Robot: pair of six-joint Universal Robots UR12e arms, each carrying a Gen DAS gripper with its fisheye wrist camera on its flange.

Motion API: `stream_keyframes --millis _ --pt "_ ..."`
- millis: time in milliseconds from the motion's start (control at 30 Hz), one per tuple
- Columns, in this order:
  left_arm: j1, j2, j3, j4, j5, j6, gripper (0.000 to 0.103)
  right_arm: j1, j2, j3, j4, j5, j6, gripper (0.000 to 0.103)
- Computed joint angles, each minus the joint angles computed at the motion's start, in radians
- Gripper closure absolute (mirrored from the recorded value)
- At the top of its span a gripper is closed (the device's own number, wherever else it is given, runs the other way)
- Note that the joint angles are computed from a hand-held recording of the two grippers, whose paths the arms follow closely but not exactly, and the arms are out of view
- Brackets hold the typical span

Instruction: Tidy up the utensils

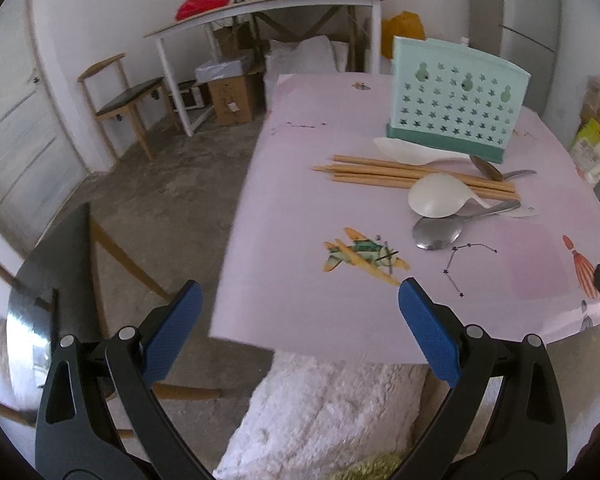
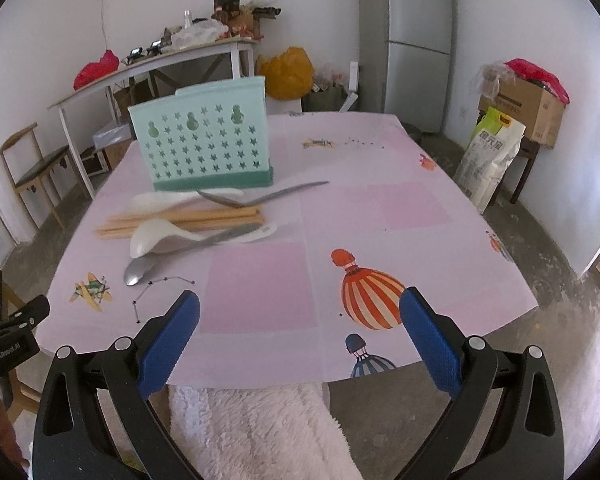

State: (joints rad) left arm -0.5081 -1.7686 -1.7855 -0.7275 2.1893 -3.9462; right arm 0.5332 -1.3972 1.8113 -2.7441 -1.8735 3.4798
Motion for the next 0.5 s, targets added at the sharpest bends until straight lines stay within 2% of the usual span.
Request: stream_keyframes --millis 167,300,433,500 --pt "0.039 -0.012 -0.024 0.159 -0.117 0.096 0.009 -0.010 0.030 -0.017 -0.012 0.002 -0.019 0.006" --pt "0.067 -0.025 -0.044 0.309 -0.196 0.137 0.008 -0.019 0.059 -0.029 -0.076 0.008 -0.058 0.006" --pt "0.080 -0.046 -0.056 0.452 -0.221 0.168 0.008 -0.028 0.088 -0.043 -0.149 0.035 -0.115 0.006" --pt "0.088 -0.061 -0.049 0.498 -0.253 0.181 0.009 -0.036 0.101 -0.046 -0.188 0.081 -0.166 0.006"
